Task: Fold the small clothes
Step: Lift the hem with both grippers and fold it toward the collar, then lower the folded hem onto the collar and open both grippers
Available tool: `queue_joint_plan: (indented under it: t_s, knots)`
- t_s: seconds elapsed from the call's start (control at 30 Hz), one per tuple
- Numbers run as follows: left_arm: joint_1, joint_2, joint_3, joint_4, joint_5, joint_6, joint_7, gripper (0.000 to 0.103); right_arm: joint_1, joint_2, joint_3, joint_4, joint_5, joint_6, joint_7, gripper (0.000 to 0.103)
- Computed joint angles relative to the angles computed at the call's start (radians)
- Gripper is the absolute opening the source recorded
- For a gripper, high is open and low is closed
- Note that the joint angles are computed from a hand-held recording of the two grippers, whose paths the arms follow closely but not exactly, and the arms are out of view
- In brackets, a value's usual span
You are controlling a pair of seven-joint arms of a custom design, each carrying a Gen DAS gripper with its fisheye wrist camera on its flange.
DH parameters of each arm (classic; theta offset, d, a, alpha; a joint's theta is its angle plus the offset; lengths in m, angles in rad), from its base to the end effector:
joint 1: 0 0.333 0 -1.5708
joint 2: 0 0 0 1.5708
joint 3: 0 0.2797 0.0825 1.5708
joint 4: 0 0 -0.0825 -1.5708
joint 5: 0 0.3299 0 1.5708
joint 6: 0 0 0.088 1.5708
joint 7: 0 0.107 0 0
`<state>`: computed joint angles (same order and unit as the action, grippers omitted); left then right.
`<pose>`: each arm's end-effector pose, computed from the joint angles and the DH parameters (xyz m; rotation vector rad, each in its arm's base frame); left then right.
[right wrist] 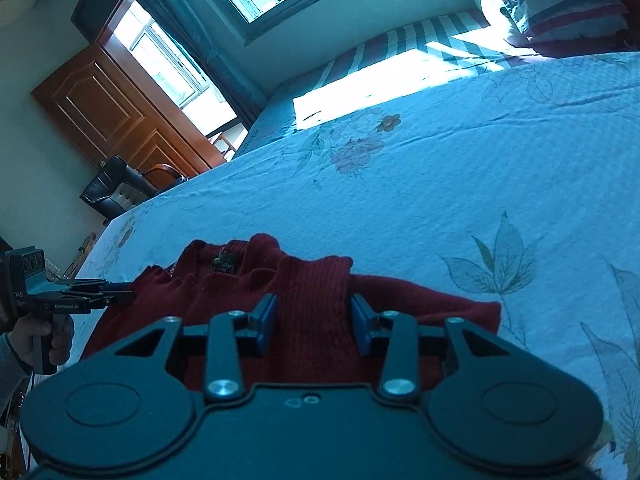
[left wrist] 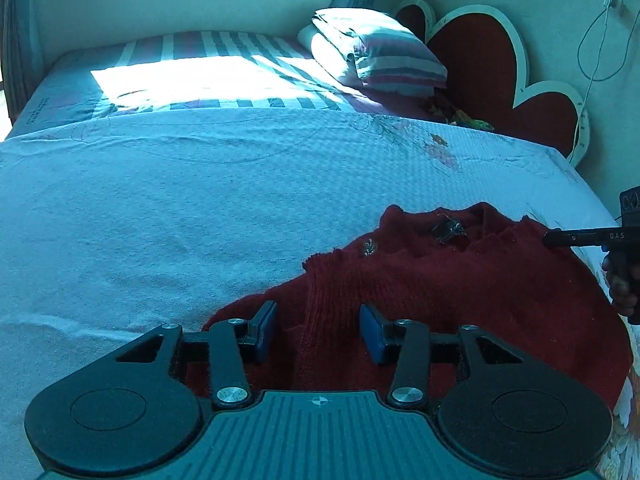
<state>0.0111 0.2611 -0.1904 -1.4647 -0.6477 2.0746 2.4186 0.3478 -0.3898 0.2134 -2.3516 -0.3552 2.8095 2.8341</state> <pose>0.5979 -0.1248 0.5563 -1.1058 2.6951 -1.1354 0.3626 0.2614 0.5603 -1.2623 1.8951 -0.2734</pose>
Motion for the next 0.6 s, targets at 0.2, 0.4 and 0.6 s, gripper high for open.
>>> queue_joint_plan:
  t_s: [0.2, 0.4, 0.6]
  knots:
    - [-0.014, 0.023, -0.01, 0.028, 0.027, -0.014, 0.023, 0.037, -0.02, -0.015, 0.01, -0.043, -0.013, 0.082, 0.046, 0.029]
    - [-0.017, 0.038, -0.016, 0.051, 0.026, -0.027, 0.017, 0.019, -0.019, 0.009, 0.008, -0.006, -0.024, 0.039, 0.002, 0.021]
    - [-0.006, -0.005, -0.021, -0.019, -0.035, 0.032, 0.075, 0.007, -0.057, 0.007, 0.062, 0.044, -0.126, -0.034, 0.043, 0.008]
